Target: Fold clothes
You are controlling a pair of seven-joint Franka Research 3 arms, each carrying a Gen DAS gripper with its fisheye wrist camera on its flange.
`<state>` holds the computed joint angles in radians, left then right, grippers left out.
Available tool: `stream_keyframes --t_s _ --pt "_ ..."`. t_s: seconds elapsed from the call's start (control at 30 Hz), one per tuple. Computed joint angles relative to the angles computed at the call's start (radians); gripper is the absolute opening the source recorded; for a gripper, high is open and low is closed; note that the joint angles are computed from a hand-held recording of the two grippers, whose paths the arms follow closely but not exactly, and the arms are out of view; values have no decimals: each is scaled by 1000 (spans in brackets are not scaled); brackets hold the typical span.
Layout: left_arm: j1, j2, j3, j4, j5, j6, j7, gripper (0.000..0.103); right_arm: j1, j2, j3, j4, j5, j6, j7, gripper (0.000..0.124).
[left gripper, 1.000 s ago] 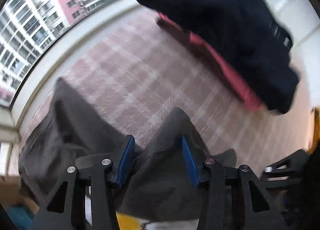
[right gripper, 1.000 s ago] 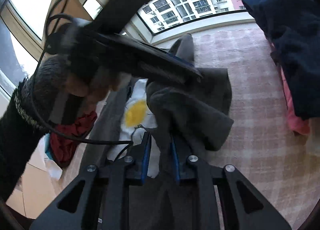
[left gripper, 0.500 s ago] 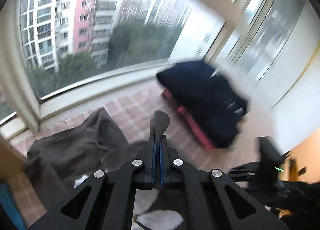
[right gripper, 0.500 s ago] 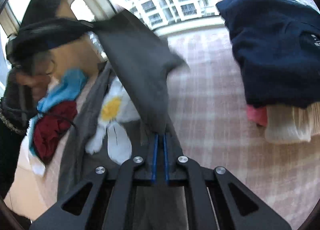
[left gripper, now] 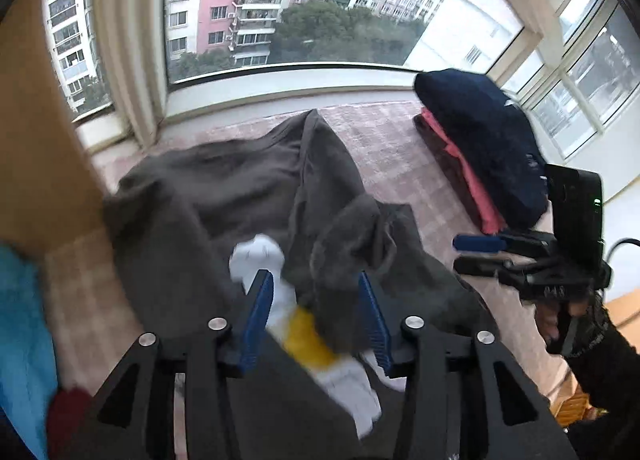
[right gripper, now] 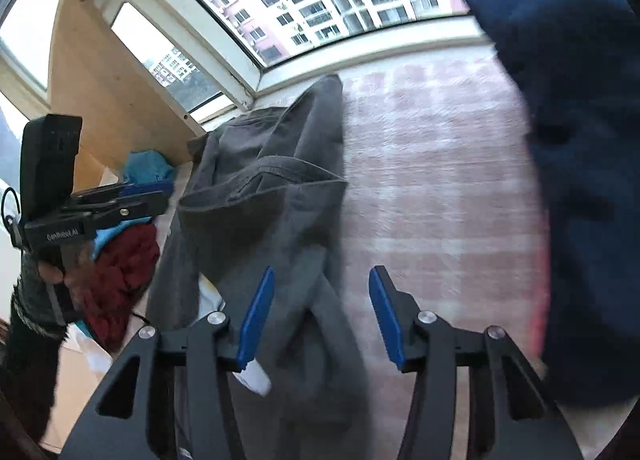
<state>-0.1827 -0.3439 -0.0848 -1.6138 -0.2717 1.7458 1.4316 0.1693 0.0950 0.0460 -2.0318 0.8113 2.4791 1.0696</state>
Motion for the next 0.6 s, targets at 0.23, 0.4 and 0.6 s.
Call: stream_keyframes --t_s 0.23,0.4,0.6 --pt "10 190 -36 158 41 -152 37 43 18 58 16 73 -71 -33 11 49" --pt "20 224 -58 177 27 -186 58 35 35 81 27 93 -132 -1 -4 40" --pt "24 190 -53 148 -21 -163 95 4 39 11 33 26 -114 75 -61 7"
